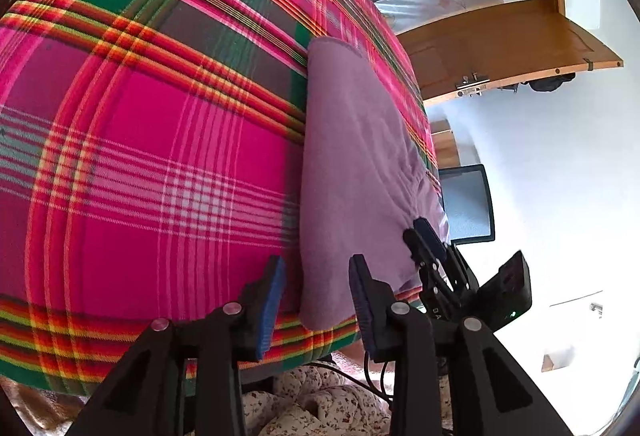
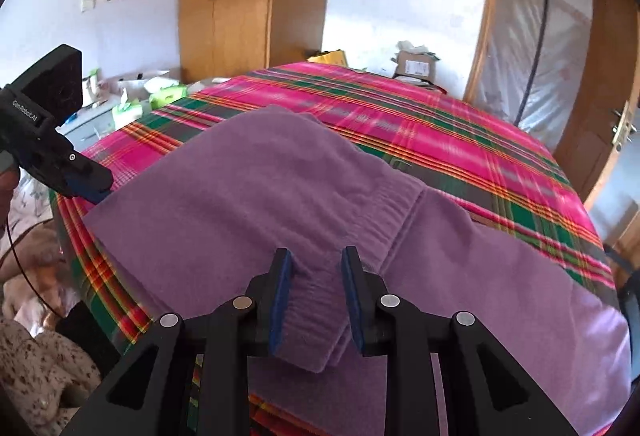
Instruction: Fold clothes
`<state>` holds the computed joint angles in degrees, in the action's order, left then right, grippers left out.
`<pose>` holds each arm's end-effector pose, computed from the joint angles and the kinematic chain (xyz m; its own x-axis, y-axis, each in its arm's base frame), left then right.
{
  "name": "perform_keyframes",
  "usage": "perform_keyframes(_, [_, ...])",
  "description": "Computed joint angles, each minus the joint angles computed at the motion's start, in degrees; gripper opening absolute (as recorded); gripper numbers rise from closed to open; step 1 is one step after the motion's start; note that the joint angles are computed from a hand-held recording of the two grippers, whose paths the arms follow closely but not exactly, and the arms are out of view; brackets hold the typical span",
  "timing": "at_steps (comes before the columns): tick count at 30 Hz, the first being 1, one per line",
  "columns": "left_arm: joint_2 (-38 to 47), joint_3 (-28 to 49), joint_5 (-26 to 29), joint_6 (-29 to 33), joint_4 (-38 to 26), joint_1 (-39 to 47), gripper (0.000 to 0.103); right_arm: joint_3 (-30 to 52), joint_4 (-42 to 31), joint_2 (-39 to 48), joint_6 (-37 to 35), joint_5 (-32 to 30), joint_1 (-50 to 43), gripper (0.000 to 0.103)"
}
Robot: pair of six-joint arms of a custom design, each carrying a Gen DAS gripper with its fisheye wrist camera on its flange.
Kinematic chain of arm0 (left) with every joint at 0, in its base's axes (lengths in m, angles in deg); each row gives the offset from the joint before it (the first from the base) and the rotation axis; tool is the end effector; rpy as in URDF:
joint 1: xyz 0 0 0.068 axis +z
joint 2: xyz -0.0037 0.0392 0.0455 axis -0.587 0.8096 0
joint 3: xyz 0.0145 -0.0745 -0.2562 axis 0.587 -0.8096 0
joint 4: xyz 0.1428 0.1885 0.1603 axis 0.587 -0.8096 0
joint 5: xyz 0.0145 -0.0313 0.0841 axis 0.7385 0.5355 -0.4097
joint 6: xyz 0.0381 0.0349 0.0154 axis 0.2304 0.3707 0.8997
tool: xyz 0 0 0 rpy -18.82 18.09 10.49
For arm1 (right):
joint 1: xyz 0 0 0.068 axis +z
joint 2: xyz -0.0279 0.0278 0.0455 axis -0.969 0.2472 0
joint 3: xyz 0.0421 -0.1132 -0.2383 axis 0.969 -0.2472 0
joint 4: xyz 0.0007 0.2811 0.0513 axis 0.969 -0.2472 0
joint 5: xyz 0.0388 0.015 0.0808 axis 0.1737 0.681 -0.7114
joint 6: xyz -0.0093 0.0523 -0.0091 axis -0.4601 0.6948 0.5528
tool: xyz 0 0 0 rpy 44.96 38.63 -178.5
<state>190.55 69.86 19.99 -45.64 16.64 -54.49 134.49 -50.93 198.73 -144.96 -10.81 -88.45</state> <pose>0.1936 -0.0717 0.0157 -0.6212 -0.7669 -0.1612 -0.3993 0.4868 -0.7769 0.3841 -0.0595 -0.0076 -0.1874 -0.5983 -0.7791 -0.9057 0.4123 -0.0987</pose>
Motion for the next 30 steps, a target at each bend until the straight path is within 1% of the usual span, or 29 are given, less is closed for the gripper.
perform_keyframes(4, [0.4, 1.4, 2.2, 1.0, -1.7, 2.6, 0.035, -2.5, 2.0, -2.0, 0.1, 1.0, -0.7, 0.028])
perform_keyframes(7, [0.0, 2.1, 3.7, 2.4, -3.1, 3.7, 0.035, -4.8, 0.8, -5.2, -0.8, -0.9, -2.0, 0.028])
perform_keyframes(8, [-0.2, 2.4, 4.2, 2.7, -4.1, 4.0, 0.035, -5.0, -2.0, -5.9, -2.9, -1.5, -2.4, 0.029])
perform_keyframes(9, [0.1, 2.6, 4.4, 2.8, -4.4, 4.1, 0.035, -5.1, -4.9, -6.6, -5.0, -2.1, -2.7, 0.032])
perform_keyframes(10, [0.1, 3.0, 4.7, 3.0, -5.3, 4.1, 0.035, -5.3, -7.8, -7.3, -7.4, -2.6, -3.0, 0.038])
perform_keyframes(11, [0.7, 3.2, 5.2, 3.0, -5.0, 4.1, 0.035, -6.1, -10.1, -8.0, -10.2, -3.1, -3.2, 0.041])
perform_keyframes(12, [1.5, 3.3, 5.7, 3.1, -4.4, 4.1, 0.035, -7.3, -11.2, -8.7, -12.4, -3.5, -3.1, 0.045])
perform_keyframes(14, [3.6, 3.1, 6.6, 2.6, -1.5, 3.8, 0.035, -9.8, -12.0, -10.0, -16.0, -4.0, -3.0, 0.045])
perform_keyframes(17, [4.7, 3.5, 7.8, 2.0, -0.5, 4.0, 0.035, -13.5, -11.2, -10.9, -18.4, -2.8, -1.1, 0.045])
perform_keyframes(21, [7.7, 4.8, 10.8, 1.0, 2.2, 5.0, 0.035, -16.8, -8.2, -11.0, -17.5, -2.3, 1.7, 0.045])
perform_keyframes(24, [9.3, 5.0, 12.7, 0.2, 4.2, 6.4, 0.035, -19.8, -3.4, -11.4, -15.9, -3.2, 3.1, 0.045])
perform_keyframes(25, [9.4, 4.9, 12.7, 0.2, 4.5, 6.5, 0.033, -21.1, -0.9, -11.6, -15.0, -3.2, 3.7, 0.045])
perform_keyframes(26, [9.3, 4.9, 12.7, 0.2, 4.6, 6.7, 0.027, -22.0, 0.9, -11.7, -14.1, -2.9, 4.2, 0.045])
perform_keyframes(27, [9.0, 5.0, 12.7, -0.1, 4.6, 6.7, 0.025, -22.9, 2.9, -11.9, -13.3, -2.8, 4.6, 0.046])
perform_keyframes(29, [8.1, 5.2, 13.2, -0.5, 5.0, 6.8, 0.025, -25.7, 9.3, -11.8, -12.1, -4.7, 4.7, 0.046])
perform_keyframes(30, [7.7, 5.4, 13.4, -0.6, 5.2, 6.8, 0.025, -26.9, 12.3, -11.6, -11.5, -5.6, 4.7, 0.049])
